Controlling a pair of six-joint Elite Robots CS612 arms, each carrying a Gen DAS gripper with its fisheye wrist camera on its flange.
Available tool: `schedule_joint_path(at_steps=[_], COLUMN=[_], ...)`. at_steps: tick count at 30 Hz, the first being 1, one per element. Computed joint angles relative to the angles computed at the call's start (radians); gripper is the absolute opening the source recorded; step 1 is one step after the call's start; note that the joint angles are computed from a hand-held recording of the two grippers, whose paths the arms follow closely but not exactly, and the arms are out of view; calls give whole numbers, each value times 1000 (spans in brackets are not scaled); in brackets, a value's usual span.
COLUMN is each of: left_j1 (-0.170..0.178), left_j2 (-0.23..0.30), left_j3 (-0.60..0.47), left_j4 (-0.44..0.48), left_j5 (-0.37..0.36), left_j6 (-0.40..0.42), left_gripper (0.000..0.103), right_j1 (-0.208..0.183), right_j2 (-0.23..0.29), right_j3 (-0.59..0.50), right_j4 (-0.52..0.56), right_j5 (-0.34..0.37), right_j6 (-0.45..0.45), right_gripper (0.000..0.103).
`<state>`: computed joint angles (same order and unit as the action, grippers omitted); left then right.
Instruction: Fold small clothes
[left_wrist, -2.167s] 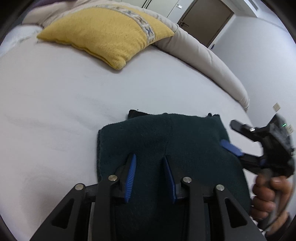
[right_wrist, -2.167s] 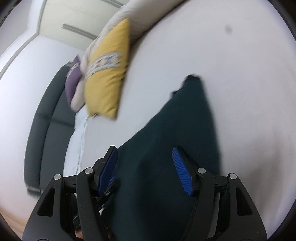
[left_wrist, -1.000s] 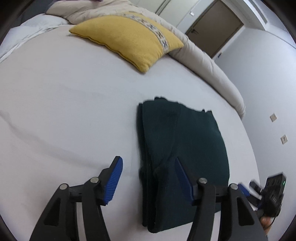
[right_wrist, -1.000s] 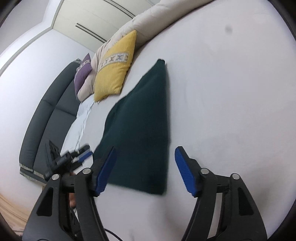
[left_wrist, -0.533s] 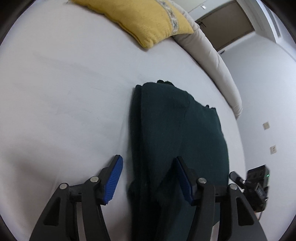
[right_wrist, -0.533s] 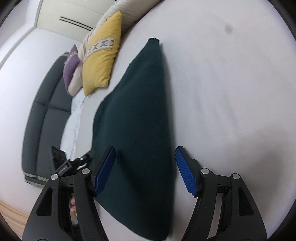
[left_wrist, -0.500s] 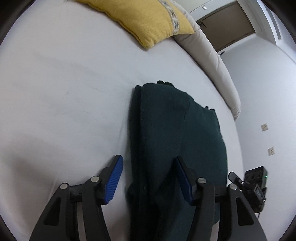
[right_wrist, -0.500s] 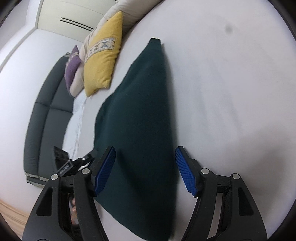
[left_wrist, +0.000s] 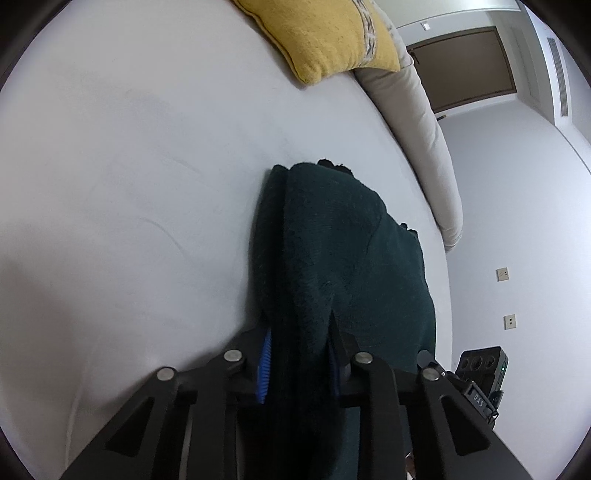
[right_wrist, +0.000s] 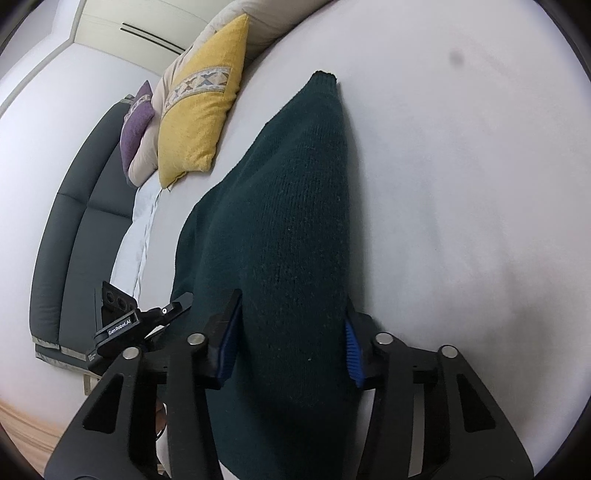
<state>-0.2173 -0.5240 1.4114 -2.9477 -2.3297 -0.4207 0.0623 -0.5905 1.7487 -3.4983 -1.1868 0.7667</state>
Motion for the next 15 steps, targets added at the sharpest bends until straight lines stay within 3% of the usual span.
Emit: schedule_joint_path(at_steps=[7, 9, 11, 12, 13, 15], left_j1=[5, 7, 17, 19, 20, 22], left_j2=[-23, -38, -57, -62, -67, -57], left_j3=[23, 36, 61, 71, 77, 57], left_j4=[10, -3, -85, -120, -137, -79], left_j5=[19, 62, 106, 124, 140, 107], left_j6=[16, -10, -34, -36, -34, -7], left_gripper=[26, 38, 64, 71, 76, 74], right_j1=[12, -5, -25, -29, -34, -40], right_j2=[-34, -23, -5, -1, 6, 16], right_j3=[24, 21, 25, 29, 35, 41], right_j4=[14, 15, -19, -40, -80, -130], right_j5=[-38, 23, 84, 93, 106, 121], right_j6=[-28, 10, 60, 78, 98, 114], right_gripper=[39, 41, 48, 49, 49, 49])
